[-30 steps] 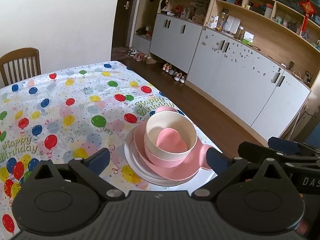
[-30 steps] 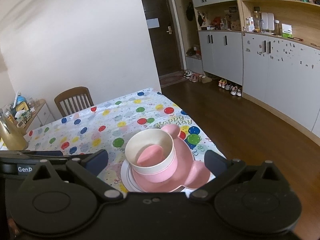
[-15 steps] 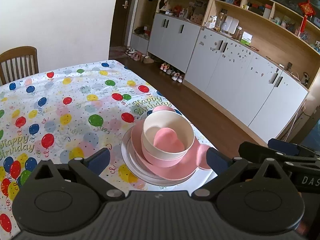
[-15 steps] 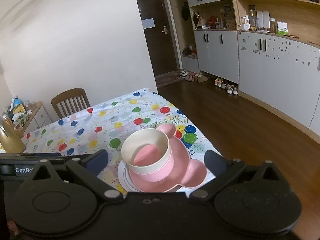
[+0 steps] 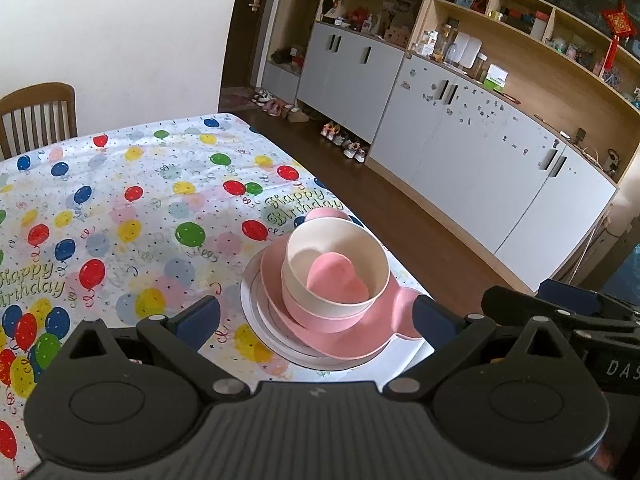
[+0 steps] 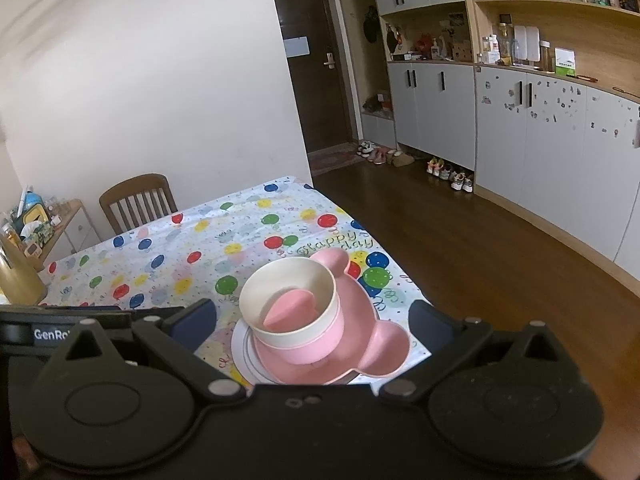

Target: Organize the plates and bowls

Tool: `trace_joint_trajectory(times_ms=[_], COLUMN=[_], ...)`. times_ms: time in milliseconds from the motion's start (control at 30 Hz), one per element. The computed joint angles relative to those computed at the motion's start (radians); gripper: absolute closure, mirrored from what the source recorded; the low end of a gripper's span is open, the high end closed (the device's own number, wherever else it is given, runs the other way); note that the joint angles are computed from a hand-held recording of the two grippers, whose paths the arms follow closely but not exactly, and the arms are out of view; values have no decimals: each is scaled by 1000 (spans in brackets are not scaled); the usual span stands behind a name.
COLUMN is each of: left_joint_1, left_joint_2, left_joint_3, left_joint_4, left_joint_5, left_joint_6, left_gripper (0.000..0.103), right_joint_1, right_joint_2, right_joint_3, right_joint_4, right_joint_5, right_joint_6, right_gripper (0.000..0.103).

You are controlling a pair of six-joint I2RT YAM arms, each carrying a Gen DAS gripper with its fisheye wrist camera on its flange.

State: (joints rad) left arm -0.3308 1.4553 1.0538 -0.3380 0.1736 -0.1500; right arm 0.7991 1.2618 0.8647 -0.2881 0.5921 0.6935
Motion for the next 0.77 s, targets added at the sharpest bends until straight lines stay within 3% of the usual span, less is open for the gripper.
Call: trace_joint_trajectory(times_ms=[767], left_joint_1=[13], left_joint_2=[51], left_joint_3=[21], left_joint_4=[9], left_joint_5=[34], left_joint_6=[3], left_gripper=[0], right_joint_1=[-38], right_joint_2=[28], right_joint_3=[6], right_joint_4=[9], right_joint_5=[-23], right_joint_6=[2], right_gripper=[0])
